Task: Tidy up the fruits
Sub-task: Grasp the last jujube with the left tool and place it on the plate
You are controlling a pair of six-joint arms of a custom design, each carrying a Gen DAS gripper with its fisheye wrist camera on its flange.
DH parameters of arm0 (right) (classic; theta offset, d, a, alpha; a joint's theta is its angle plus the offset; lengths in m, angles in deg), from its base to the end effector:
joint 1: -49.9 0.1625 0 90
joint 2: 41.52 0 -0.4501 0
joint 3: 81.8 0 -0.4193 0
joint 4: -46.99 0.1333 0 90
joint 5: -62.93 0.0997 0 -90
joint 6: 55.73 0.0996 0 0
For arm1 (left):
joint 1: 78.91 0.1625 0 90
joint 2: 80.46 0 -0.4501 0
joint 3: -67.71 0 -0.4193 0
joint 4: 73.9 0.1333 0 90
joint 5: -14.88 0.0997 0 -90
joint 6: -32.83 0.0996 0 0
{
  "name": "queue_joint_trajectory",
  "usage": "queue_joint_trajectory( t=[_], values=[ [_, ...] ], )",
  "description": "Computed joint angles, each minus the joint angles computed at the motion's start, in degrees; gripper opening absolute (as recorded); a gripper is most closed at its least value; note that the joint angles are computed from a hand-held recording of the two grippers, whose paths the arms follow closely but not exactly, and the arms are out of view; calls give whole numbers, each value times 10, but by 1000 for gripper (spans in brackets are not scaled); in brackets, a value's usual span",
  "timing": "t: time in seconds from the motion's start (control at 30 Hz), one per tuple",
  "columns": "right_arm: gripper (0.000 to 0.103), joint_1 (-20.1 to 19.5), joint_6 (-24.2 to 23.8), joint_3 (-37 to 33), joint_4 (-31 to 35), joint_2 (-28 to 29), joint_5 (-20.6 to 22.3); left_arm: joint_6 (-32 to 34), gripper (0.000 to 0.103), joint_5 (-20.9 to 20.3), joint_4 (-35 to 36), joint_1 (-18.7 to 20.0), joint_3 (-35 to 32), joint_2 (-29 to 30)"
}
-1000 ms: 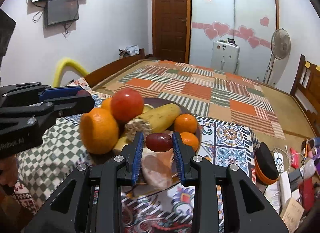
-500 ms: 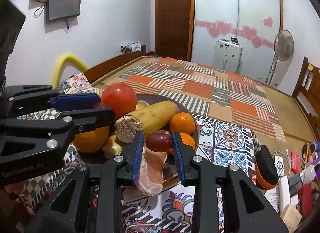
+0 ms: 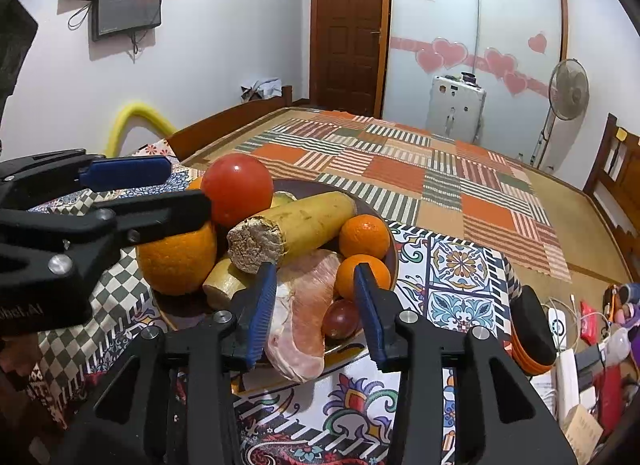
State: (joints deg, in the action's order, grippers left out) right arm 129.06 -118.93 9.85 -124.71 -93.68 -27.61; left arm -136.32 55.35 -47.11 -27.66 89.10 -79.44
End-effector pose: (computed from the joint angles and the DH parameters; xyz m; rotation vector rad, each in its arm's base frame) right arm -0.0093 -0.7521 0.2445 1.1340 -2.3172 0.7877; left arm -0.3405 -0.7582 -0.1194 0.5944 2.2082 -1.0641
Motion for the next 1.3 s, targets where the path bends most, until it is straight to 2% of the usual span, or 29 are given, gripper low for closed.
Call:
queue_joint_trajectory(
  t=[0.23,0.43,0.77,0.93,1.03,1.13,1.3],
  values=[
    [37,-8,17,23,-8,-32,25,-3,53,1,-54,-8,111,-57],
    [37,-19,10,64,-23,-64,24,-22,53,3,-59,-16,184,-79],
    [37,-33,4,90,-14,-81,25,-118,51,43,36,-9,188,-53],
    [37,-38,5,89,-6,-80,28,-135,44,82,45,-4,197,-50],
    [37,-41,7,88,-3,-80,31,-119,34,74,31,-10,205,-50],
    [37,-46,11,84,2,-79,35,-112,18,77,37,-13,195,-42],
    [37,-50,14,80,5,-80,42,-105,18,64,41,-17,162,-29]
  ],
)
